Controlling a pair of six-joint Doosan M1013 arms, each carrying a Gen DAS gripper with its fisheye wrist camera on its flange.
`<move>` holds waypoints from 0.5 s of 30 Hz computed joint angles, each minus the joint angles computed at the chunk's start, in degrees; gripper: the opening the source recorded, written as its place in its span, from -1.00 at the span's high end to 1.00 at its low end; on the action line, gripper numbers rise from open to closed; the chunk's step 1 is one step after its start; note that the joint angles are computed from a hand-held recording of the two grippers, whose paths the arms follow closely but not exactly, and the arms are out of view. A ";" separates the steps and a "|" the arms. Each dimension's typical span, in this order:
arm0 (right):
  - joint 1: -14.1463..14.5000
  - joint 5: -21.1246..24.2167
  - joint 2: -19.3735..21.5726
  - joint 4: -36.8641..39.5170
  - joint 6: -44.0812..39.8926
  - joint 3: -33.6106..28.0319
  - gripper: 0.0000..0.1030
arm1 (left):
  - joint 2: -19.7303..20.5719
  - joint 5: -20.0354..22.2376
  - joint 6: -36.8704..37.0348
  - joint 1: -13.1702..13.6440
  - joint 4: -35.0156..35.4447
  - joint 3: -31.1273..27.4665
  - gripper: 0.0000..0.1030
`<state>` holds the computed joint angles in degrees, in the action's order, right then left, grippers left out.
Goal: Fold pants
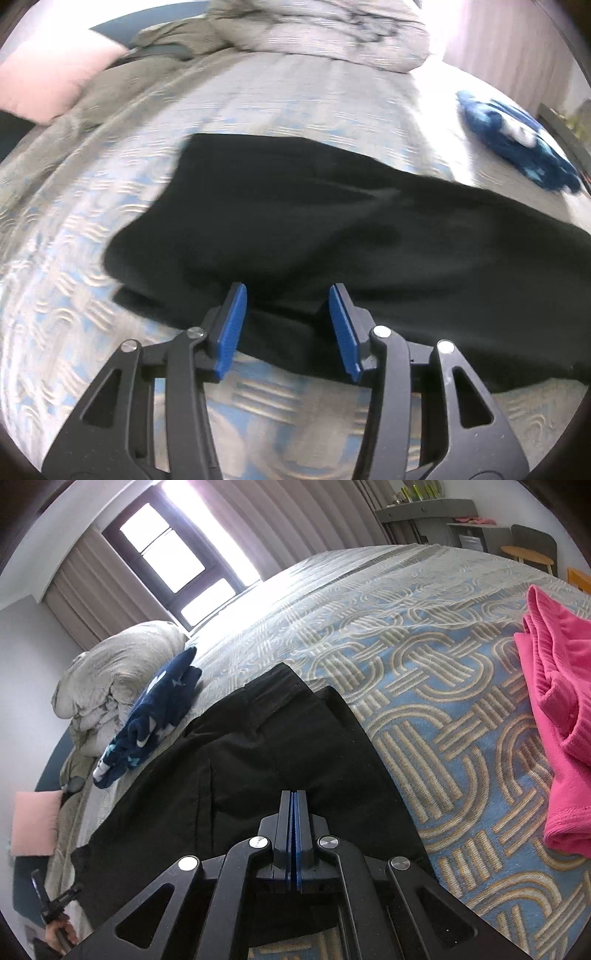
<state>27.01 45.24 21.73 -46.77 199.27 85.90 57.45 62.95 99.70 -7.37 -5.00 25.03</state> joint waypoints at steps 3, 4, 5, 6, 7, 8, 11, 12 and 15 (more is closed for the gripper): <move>0.00 -0.19 -0.07 -0.18 0.26 0.11 1.00 | 2.61 2.44 -0.61 0.11 2.67 -5.04 0.03; -0.05 -0.62 -0.19 -0.42 0.76 0.37 1.00 | 2.76 1.87 -0.54 0.00 3.71 -5.17 -0.06; -0.07 -1.09 -0.28 -0.80 1.41 0.64 1.00 | 2.75 1.11 -0.46 -0.01 4.31 -5.02 -0.13; -0.09 -1.37 -0.34 -1.00 1.78 0.81 1.00 | 1.94 -0.12 -0.80 0.12 4.29 -3.34 -0.23; -0.12 -1.74 -0.42 -1.28 2.30 1.04 1.00 | 1.79 -0.27 -1.36 0.44 3.86 -3.00 -0.25; -0.13 -2.02 -0.47 -1.52 2.71 1.22 1.00 | 2.38 1.22 -2.27 1.29 1.12 -4.45 -0.25; -0.17 -2.74 -0.65 -2.19 3.76 1.70 1.00 | 2.43 2.23 -7.94 3.79 -7.26 -5.29 -0.24; -0.21 -3.09 -0.74 -2.45 4.20 1.92 1.00 | 2.44 2.59 -10.35 4.76 -10.39 -5.27 -0.25; -0.33 -4.63 -1.12 -3.80 6.48 2.87 1.00 | 4.63 8.47 -20.50 7.58 -19.73 -9.06 -0.25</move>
